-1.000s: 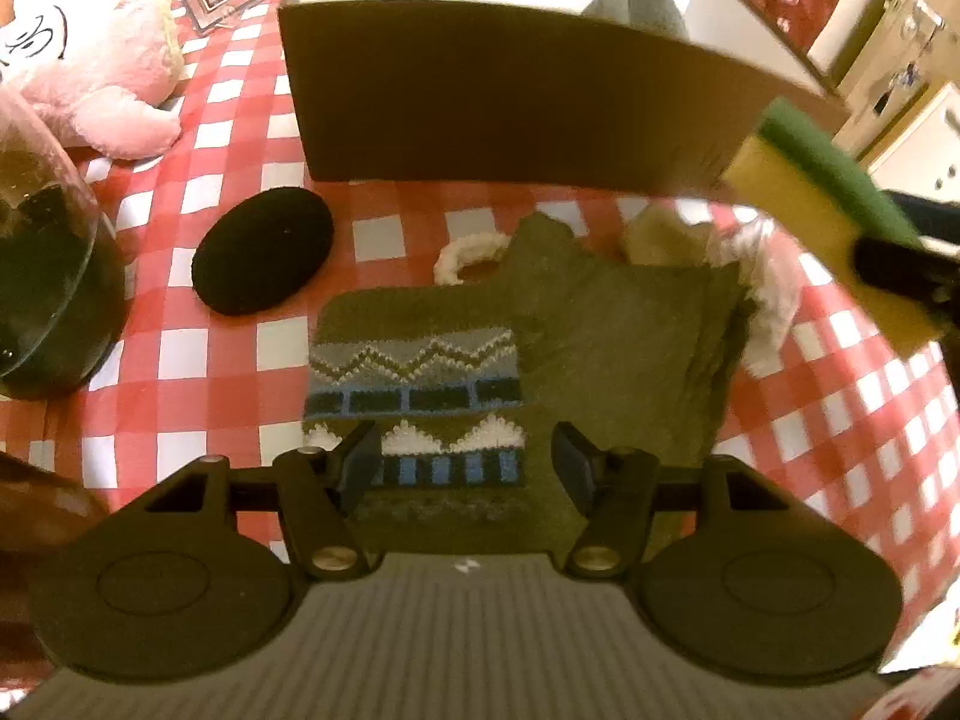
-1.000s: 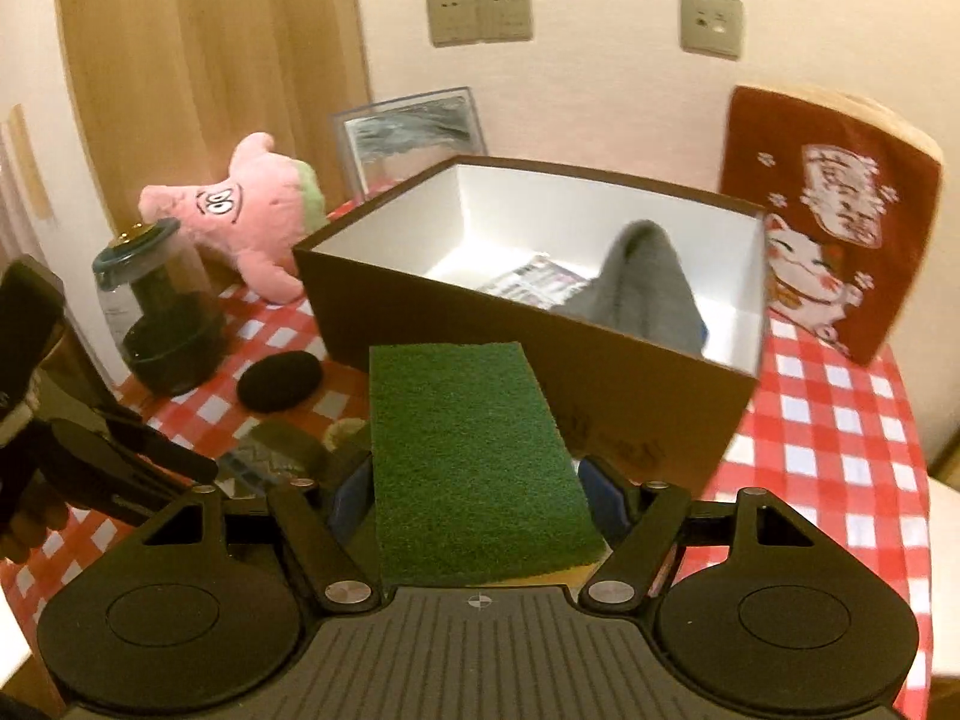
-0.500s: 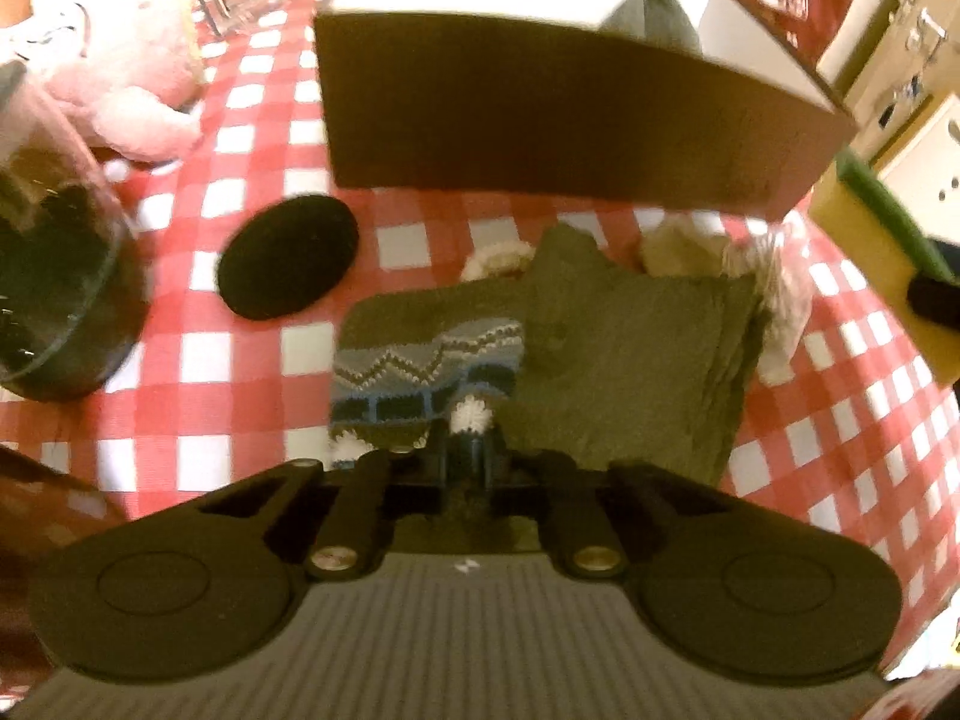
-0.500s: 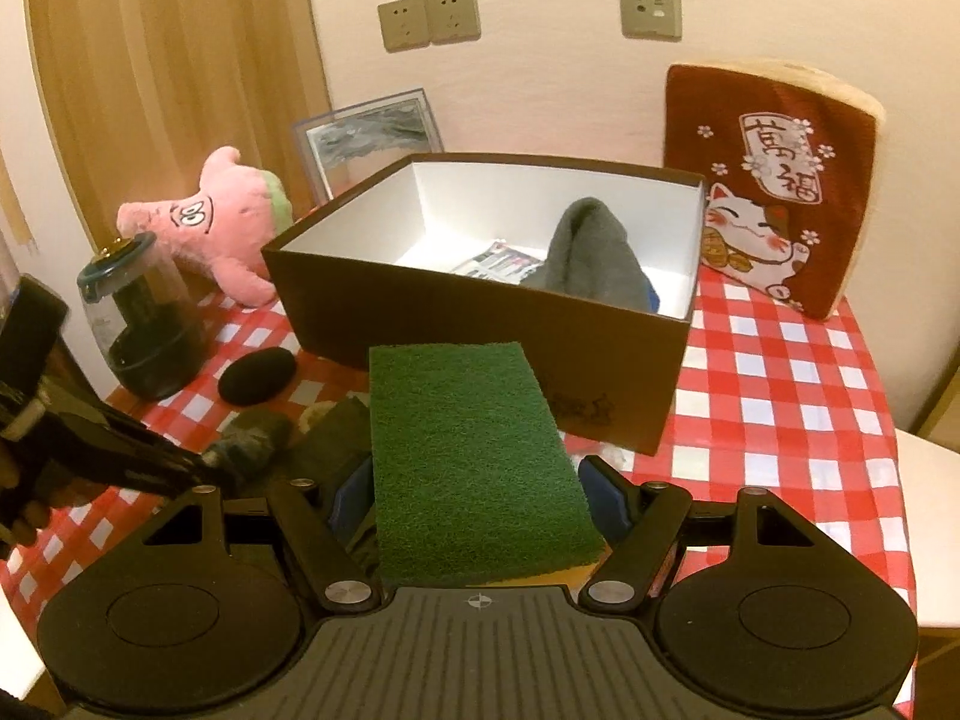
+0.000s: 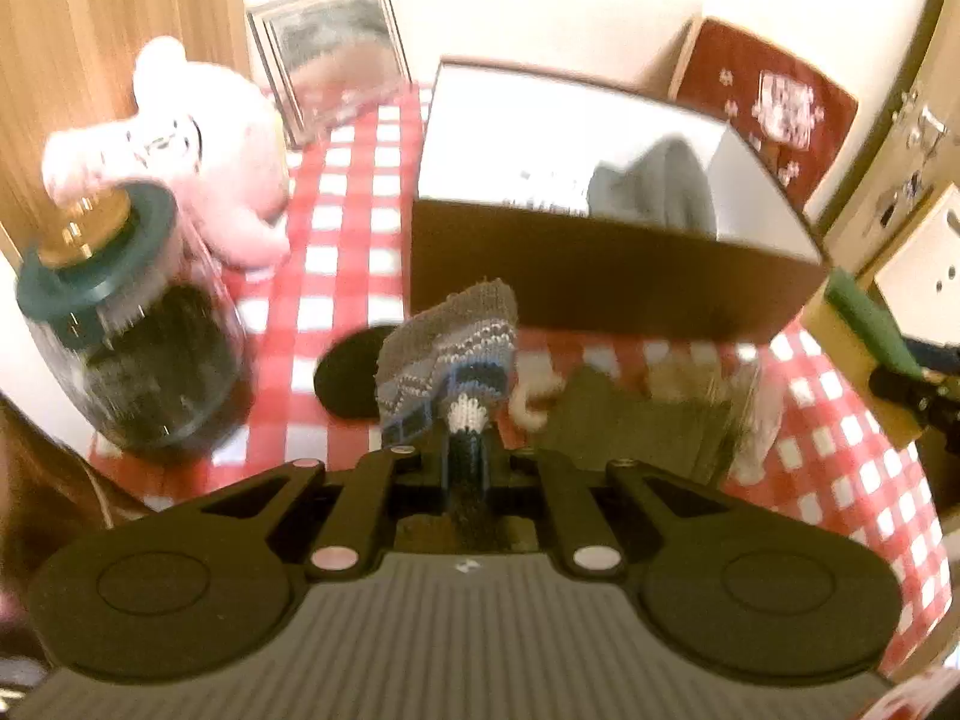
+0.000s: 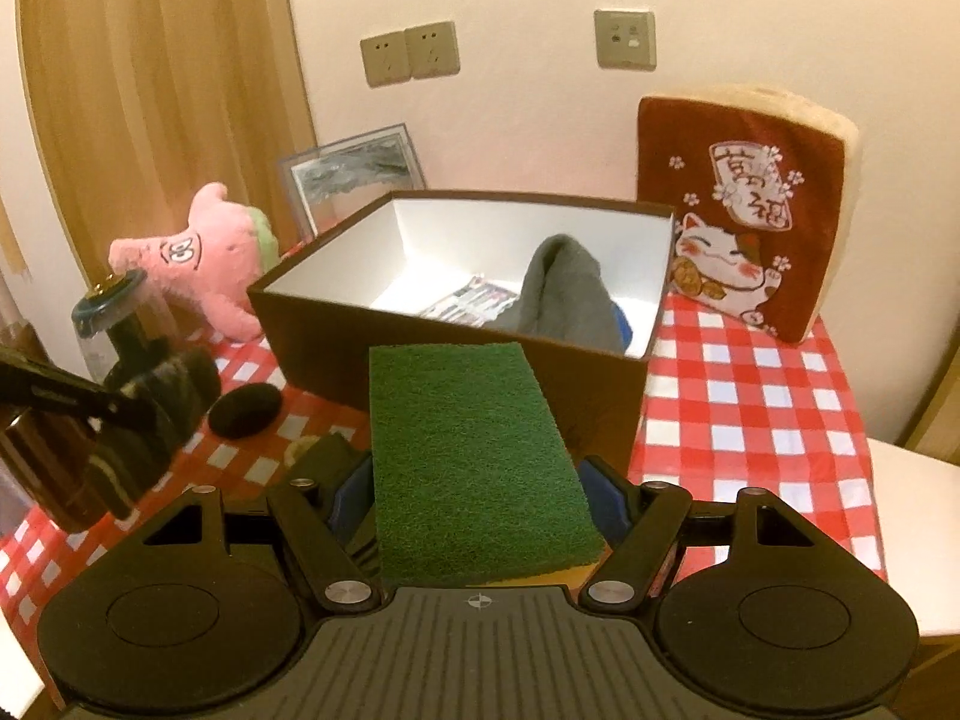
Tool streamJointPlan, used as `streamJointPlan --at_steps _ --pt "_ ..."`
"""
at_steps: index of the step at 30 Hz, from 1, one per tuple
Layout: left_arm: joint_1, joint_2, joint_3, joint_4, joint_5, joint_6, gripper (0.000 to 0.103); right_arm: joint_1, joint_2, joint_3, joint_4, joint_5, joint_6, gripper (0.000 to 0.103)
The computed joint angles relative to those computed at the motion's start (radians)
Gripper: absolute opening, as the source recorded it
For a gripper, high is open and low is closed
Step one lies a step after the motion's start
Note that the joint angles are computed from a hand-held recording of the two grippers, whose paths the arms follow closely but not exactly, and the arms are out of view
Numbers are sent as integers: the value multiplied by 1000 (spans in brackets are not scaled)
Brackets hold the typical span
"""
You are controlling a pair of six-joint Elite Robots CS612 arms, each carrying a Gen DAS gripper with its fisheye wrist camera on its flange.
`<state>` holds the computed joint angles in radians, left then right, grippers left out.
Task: Organize soft objects
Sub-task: 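Grasp the knitted patterned sock with the left gripper while the right gripper holds the sponge, then lower the sock into the box with the left gripper while the right gripper lowers the sponge in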
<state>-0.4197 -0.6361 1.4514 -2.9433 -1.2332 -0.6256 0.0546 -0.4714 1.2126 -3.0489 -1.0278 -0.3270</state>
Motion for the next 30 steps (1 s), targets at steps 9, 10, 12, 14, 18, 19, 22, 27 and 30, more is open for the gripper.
streamJointPlan --at_steps 9,10,12,14,18,19,22,27,30 --pt "6 8 -59 -89 41 81 9 -5 15 -47 -42 2 19 73" --pt "6 12 -70 -92 42 90 9 -5 19 -56 -45 5 19 73" --pt "9 23 -99 -92 42 111 9 -4 25 -74 -52 10 19 73" --pt "12 35 -130 -89 39 128 9 -2 33 -93 -52 20 18 73" --pt "19 63 -196 -79 31 154 9 3 57 -149 -48 35 20 73" --pt "22 71 -215 -74 28 160 9 5 65 -168 -43 40 23 73" --pt "27 93 -265 -52 23 176 9 10 86 -217 -27 52 26 73" --pt "39 132 -352 -5 9 204 9 21 128 -312 22 65 31 73" --pt "47 159 -411 35 8 215 9 30 156 -371 52 60 23 73"
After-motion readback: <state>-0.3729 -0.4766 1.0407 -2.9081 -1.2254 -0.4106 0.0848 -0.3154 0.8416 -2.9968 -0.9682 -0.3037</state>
